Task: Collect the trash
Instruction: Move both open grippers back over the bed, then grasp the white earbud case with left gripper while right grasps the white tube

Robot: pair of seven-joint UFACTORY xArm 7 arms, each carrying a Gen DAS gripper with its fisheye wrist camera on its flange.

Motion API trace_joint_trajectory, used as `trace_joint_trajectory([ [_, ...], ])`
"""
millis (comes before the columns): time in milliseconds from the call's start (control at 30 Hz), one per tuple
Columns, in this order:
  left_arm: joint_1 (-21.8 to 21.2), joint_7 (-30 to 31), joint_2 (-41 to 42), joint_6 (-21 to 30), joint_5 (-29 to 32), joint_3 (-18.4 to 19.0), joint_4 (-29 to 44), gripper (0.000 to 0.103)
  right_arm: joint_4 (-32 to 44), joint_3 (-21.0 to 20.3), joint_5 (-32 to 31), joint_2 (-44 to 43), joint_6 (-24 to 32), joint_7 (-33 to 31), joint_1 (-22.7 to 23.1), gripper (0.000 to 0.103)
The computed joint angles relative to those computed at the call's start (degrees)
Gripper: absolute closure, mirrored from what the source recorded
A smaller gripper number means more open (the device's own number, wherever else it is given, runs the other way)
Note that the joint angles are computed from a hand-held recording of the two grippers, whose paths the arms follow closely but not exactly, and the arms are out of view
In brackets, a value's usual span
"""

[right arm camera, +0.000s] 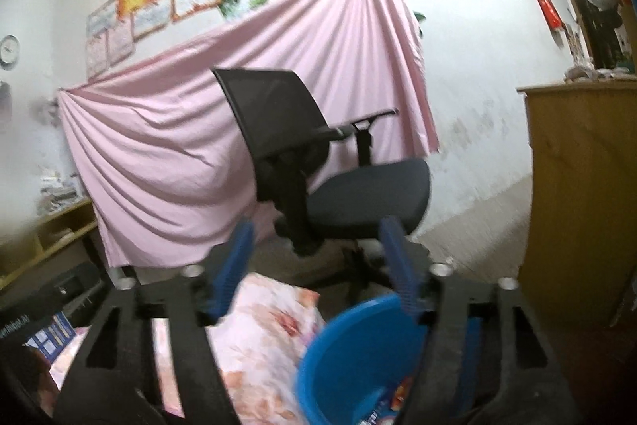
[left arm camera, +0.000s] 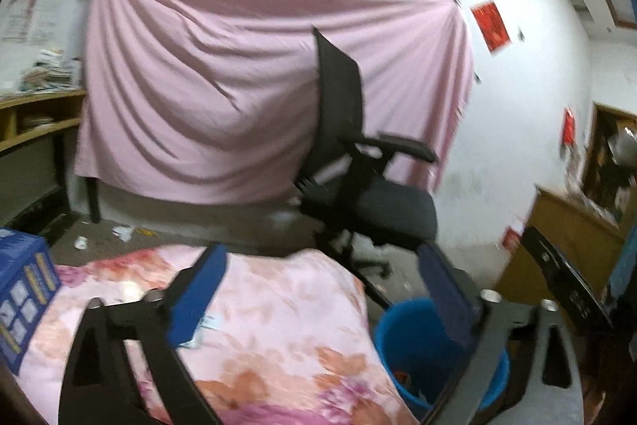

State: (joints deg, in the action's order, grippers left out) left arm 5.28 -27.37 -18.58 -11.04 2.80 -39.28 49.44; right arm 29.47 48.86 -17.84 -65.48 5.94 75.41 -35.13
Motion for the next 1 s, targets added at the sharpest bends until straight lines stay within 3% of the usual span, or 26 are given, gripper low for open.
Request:
trace_joint_trajectory([
  [33, 1.98, -0.58, -1.50, -1.16, -0.58, -1.00, -1.07, 0.002, 0.47, 0.94, 0.05, -0.93, -0.82, 0.80, -1.01, 0.001],
  [167, 7.03, -0.56, -7.40, -4.24, -3.06, -2.82, -5.03, 0.002, 1.84, 3.78, 1.10, -4.10, -4.27, 2.98, -4.49, 0.000],
  [433, 10.67, 3.00, -10.71, -8.81, -7.52, -2.72, -10.34, 0.002, 7.18, 9.22, 3.49, -5.13, -8.79, 1.96, -9.86, 0.000],
  [767, 9.61, 11.27, -7.42, -12.49, -11.09, 1.31, -15.24, 0.002, 14.69, 16.59, 5.17, -2.50, -10.20, -1.29, -15.47, 0.000],
  [1000, 2.42, 15.42, -2.19, -13.14, -10.95, 10.66, -17.37, 0.002, 20.57, 22.60, 4.11, 2.52, -9.39, -5.82, -19.13, 0.000],
])
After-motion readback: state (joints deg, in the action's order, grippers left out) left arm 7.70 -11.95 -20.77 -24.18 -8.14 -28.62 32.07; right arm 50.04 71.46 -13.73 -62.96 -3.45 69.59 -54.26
